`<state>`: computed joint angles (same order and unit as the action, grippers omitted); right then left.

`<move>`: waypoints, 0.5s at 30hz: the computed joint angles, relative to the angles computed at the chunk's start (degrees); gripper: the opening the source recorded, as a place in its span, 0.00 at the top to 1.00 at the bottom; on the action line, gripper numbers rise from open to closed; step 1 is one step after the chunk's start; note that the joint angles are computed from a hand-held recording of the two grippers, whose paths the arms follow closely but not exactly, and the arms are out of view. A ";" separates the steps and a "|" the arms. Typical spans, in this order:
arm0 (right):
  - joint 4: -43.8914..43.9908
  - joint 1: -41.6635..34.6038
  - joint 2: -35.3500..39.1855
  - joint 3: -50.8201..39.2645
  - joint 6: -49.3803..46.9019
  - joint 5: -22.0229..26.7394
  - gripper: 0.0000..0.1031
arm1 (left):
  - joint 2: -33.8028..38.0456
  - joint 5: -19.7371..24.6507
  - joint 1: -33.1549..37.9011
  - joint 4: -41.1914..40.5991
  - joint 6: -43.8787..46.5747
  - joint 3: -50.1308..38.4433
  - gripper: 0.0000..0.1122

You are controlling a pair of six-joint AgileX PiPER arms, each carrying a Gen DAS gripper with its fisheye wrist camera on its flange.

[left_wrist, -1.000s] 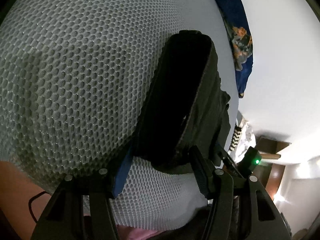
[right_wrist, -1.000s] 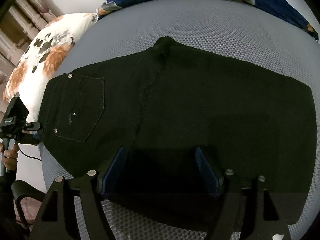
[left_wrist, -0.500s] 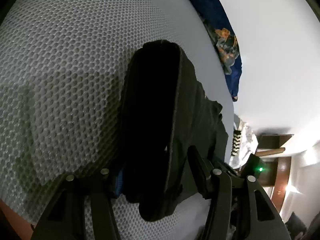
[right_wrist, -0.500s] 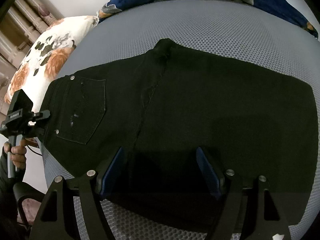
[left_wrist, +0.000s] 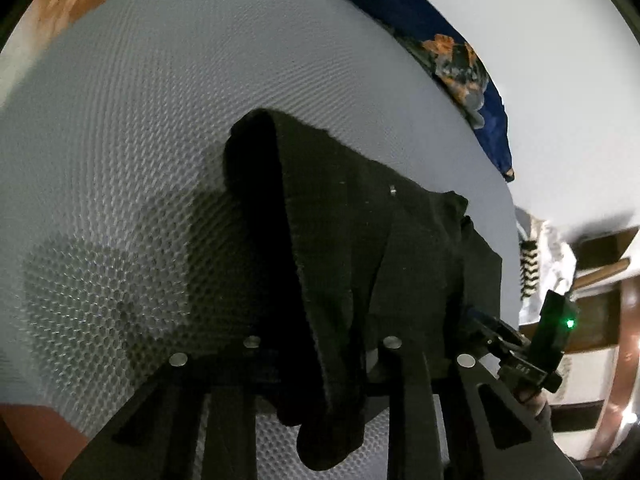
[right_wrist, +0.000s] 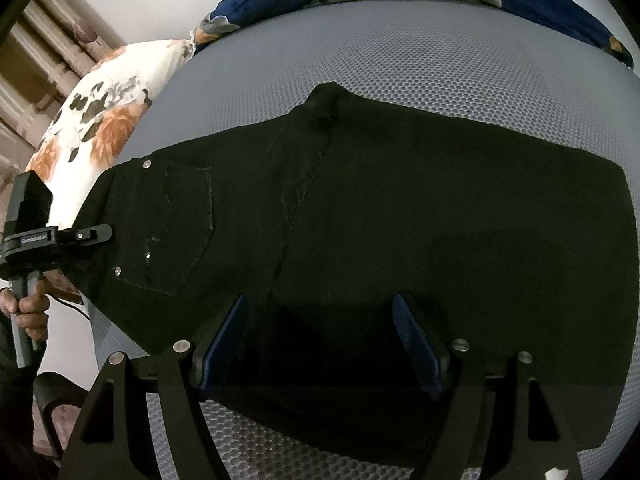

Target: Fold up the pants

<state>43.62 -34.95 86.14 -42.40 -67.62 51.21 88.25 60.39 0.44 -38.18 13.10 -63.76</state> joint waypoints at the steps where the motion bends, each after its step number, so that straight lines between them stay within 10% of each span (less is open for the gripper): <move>1: 0.10 -0.50 -0.16 -0.04 -0.19 0.26 0.30 | -0.51 0.03 -0.79 0.61 -1.39 -0.68 0.80; 15: -0.21 -12.34 -1.38 -4.21 -5.01 6.29 0.30 | -3.56 -0.69 -13.85 1.03 -12.53 -10.37 0.81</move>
